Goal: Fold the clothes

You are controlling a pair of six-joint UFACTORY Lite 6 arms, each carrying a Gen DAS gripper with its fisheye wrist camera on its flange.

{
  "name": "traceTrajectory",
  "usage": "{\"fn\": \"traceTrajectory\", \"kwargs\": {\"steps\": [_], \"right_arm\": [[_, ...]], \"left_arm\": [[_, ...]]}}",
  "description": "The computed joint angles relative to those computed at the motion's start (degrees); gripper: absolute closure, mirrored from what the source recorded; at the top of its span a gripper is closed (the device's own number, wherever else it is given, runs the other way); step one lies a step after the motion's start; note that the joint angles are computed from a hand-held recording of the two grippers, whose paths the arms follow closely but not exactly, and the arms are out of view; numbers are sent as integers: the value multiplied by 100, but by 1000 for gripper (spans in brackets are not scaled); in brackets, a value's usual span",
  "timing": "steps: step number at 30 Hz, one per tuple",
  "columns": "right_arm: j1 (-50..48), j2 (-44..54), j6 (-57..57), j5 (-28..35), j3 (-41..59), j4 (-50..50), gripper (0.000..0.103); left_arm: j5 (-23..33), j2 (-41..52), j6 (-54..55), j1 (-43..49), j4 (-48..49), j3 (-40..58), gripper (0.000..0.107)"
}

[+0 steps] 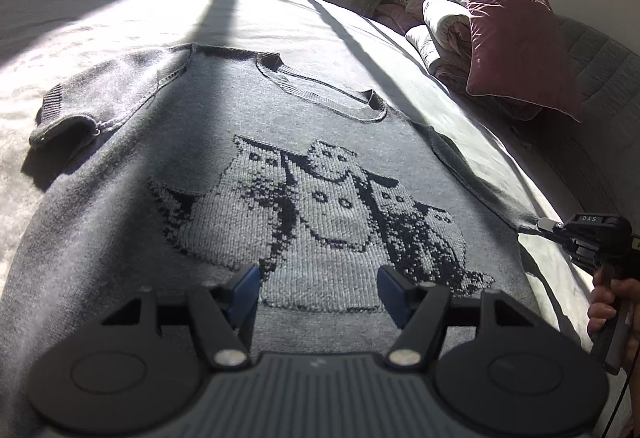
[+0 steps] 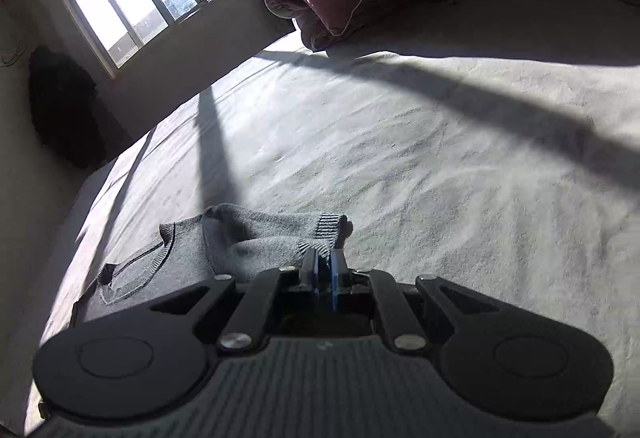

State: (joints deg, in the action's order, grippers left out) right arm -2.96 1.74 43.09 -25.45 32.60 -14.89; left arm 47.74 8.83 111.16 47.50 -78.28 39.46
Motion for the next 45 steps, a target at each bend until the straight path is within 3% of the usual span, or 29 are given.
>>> {"fn": "traceTrajectory", "kwargs": {"steps": [3,6,9,11,13,17,21,24,26,31,33,35,38,42,45], "right_arm": [[-75,220,99,-97,40,-149,95],[-319,251,1338,-214,52,-1401,87],[-517,-15,2398,-244,-54,-2626,87],[-643,-203,2954,-321,-148,-3337,80],[-798,-440,3552,-459,-271,-4154,64],[-1073,-1076,4250,-617,-627,-5506,64],[-1602,-1810,4940,-931,-1090,-6809,64],[-2190,-2100,5311,-1395,-1302,-7679,64],[-2554,-2192,5475,-1725,-1381,-8131,64],[-3318,-2300,5546,-2316,-1559,-8853,64],[-3532,-2289,5491,-2446,-1593,-9009,64],[-3725,-2178,5455,-2623,-1572,-9132,64],[-3920,-1882,5446,-2977,-1484,-9176,64],[-3763,-1495,5511,-3211,-1352,-9013,64],[-3333,-1115,5587,-3150,-1253,-8667,64]], "left_arm": [[-285,-229,780,-135,-403,-329,41],[-516,-478,1651,-227,-821,-664,41],[-672,-748,2170,-278,-970,-895,41],[-614,-973,1942,-227,-560,-925,41],[-304,-1250,1598,-106,-43,-970,41],[239,-2193,799,-260,822,-1377,46],[496,-3521,-197,-1111,1535,-1986,46],[73,-4414,-1455,-2457,1758,-2333,46],[-532,-4762,-2415,-3545,1874,-2479,47],[-2153,-4640,-4375,-5812,2099,-2576,54],[-2675,-4434,-4898,-6370,2128,-2577,61],[-2949,-4216,-5014,-6548,1926,-2584,85],[-2635,-3983,-4258,-5981,1073,-2631,102],[-1595,-3809,-3222,-4676,329,-2764,102],[-547,-3171,-2561,-3495,70,-2696,103]]}}
